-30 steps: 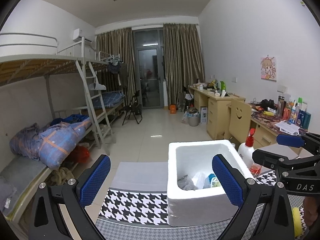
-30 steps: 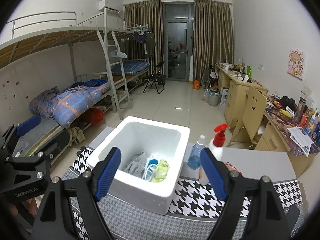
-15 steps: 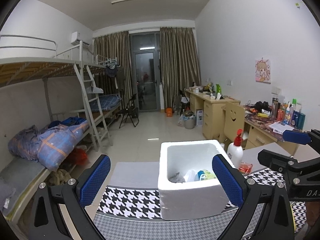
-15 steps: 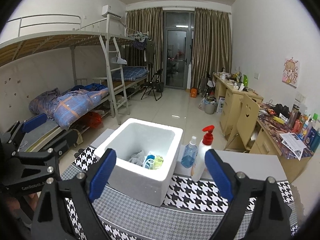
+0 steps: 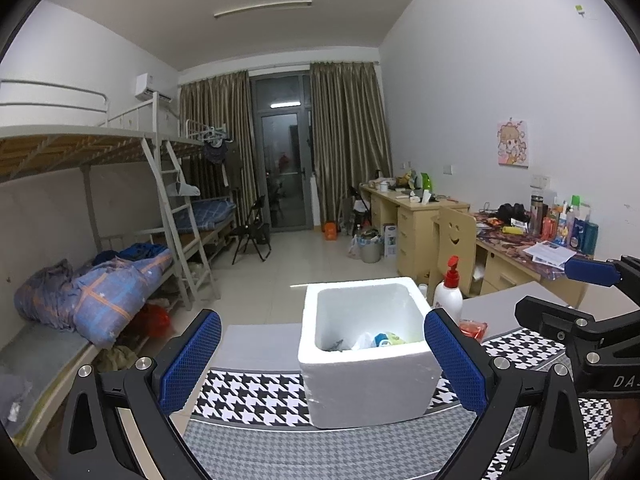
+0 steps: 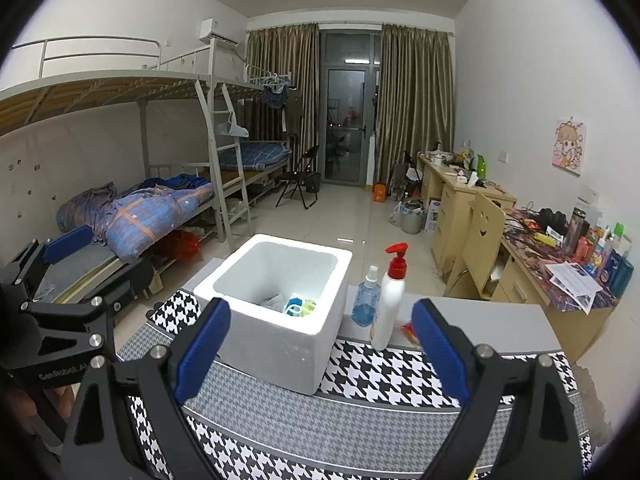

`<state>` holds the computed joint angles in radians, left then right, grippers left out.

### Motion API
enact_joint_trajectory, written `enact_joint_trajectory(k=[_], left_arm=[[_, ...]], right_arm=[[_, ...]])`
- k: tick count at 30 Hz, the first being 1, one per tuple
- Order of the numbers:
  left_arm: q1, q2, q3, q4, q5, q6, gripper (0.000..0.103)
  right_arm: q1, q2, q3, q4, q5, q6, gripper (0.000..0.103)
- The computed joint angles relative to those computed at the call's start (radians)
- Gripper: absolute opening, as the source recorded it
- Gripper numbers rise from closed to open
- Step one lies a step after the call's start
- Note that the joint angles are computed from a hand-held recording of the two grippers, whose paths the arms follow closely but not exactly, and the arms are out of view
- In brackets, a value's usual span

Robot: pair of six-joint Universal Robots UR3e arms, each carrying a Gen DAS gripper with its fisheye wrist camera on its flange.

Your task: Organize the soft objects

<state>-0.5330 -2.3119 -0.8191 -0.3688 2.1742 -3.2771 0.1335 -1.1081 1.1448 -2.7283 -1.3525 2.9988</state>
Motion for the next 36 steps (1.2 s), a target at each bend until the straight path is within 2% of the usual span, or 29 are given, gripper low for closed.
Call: enact_joint_trajectory(k=[18, 27, 36], left_arm=[[-0.06, 0.055, -0.112, 0.075, 0.01, -0.006, 0.102], [-0.09, 0.042, -0.141, 0.101, -0.001, -0.027, 0.102], [-0.123, 0.013, -0.157, 0.159, 0.026, -0.037, 0.102]], right_arm=[[-0.03, -0.163, 0.265, -0.118, 0.02, -0.012, 0.095], [-0.061, -0.212, 0.377, -0.181, 0.032, -0.014, 0.095], [-0.099, -0.239, 0.482, -0.249, 0.045, -0.013, 0.095]])
